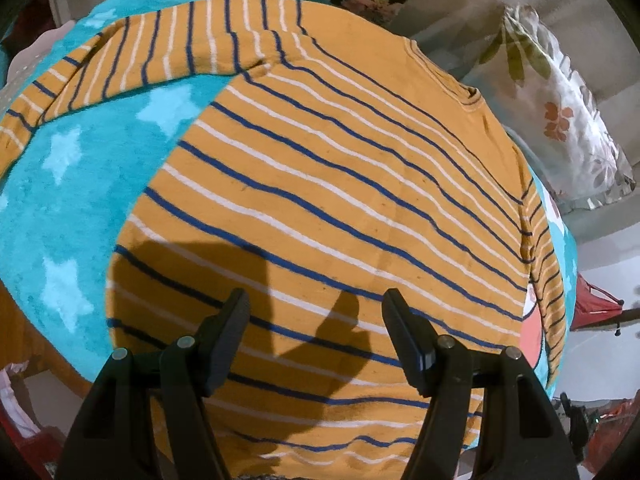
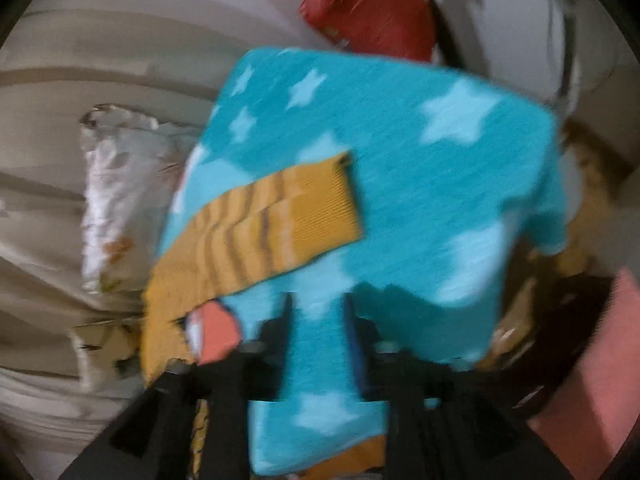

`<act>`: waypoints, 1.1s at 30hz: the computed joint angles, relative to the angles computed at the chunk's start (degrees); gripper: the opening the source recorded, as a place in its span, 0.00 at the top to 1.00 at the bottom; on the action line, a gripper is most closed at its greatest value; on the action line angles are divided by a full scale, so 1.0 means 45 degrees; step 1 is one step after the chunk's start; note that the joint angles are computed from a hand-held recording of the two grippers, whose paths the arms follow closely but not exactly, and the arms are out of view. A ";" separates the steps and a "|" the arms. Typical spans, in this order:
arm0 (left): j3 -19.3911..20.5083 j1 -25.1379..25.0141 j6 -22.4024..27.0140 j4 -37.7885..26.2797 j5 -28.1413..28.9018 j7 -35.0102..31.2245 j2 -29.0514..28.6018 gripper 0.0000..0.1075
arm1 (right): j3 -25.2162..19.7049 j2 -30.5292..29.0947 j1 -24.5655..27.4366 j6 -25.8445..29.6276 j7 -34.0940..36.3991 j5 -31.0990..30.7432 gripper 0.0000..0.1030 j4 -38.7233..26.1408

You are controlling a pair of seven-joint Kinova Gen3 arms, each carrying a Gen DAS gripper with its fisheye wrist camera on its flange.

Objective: Fold small clothes

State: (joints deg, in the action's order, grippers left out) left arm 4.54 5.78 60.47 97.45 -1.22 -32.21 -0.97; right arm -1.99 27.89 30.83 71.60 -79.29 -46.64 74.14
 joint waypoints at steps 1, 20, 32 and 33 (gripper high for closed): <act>0.0039 0.0033 -0.0009 -0.0022 -0.0027 0.0044 0.0005 0.37 | -0.0114 0.0142 0.0030 0.0005 -0.0044 -0.0299 0.56 0.0104; -0.0319 -0.0941 0.1137 0.0868 -0.0498 -0.0362 -0.2265 0.37 | 0.2353 -0.0267 -0.5085 -0.3115 -0.2796 0.4584 0.92 -0.1246; -0.1273 -0.2052 0.1002 0.0546 -0.0666 -0.4499 -0.2394 0.37 | -0.1616 -0.0286 -0.8630 -0.2225 -0.2948 0.6427 0.93 -0.3998; -0.1412 -0.2211 0.0960 0.0615 -0.0561 -0.4762 -0.2461 0.37 | -0.1752 -0.0058 -0.9040 -0.2083 -0.2782 0.6376 0.93 -0.4331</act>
State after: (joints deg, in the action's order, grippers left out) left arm -1.81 -4.17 64.79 100.22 -3.74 -53.64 -12.04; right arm -9.87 27.62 -9.85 62.22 -91.81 -17.95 54.64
